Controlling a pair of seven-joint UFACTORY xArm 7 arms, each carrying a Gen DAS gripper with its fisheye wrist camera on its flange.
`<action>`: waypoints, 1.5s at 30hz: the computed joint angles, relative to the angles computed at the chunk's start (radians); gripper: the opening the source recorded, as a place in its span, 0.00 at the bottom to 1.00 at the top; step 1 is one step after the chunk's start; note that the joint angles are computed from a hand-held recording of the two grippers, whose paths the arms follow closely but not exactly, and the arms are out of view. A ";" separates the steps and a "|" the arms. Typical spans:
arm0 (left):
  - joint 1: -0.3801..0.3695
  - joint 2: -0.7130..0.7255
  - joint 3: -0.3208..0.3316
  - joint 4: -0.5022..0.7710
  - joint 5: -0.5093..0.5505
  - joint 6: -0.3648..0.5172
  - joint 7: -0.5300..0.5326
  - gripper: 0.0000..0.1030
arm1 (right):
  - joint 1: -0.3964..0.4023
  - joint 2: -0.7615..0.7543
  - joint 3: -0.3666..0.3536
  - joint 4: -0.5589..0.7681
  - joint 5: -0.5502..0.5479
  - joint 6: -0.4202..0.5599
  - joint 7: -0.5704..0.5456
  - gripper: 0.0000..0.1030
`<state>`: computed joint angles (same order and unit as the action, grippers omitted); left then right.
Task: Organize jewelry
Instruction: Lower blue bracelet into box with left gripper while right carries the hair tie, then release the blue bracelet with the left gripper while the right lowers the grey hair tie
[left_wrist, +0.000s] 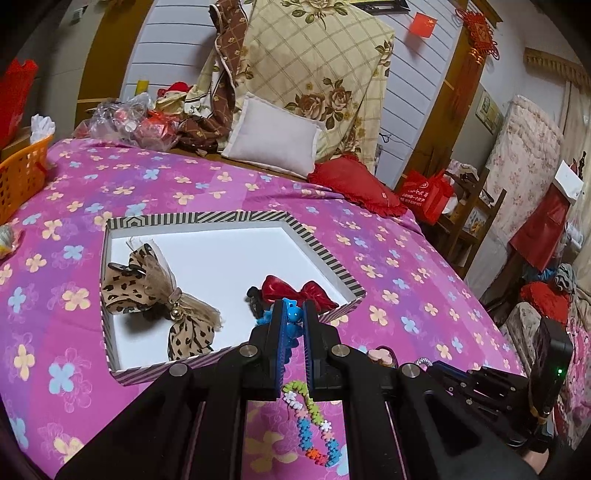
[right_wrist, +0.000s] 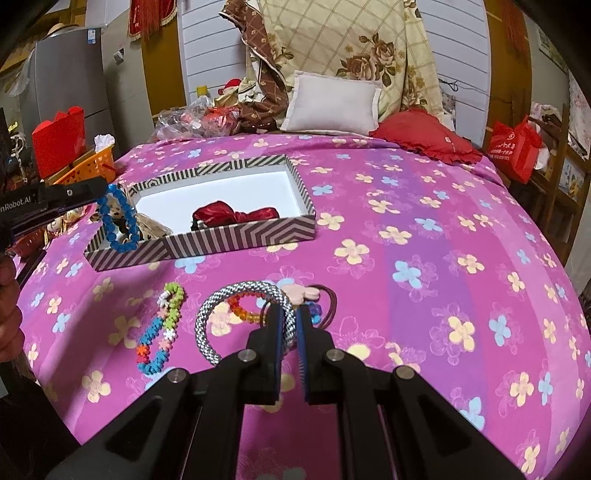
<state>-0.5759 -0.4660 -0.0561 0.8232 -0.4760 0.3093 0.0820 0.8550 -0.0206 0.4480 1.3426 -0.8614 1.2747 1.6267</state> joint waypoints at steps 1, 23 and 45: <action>-0.005 0.004 0.006 0.008 -0.006 0.003 0.002 0.12 | -0.002 0.000 -0.002 0.004 -0.003 -0.002 0.001 0.07; 0.160 0.353 -0.074 0.281 -0.002 0.004 -0.038 0.12 | -0.086 0.214 -0.200 0.239 -0.011 -0.257 -0.205 0.07; 0.238 0.392 -0.118 0.296 0.397 0.116 -0.396 0.16 | -0.091 0.257 -0.279 0.187 0.050 -0.443 -0.150 0.24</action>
<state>-0.3383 -0.0738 -0.1736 1.1192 -0.0789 0.4249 -0.3141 0.7638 0.2359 0.1689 1.5294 -0.8110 0.8316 1.4771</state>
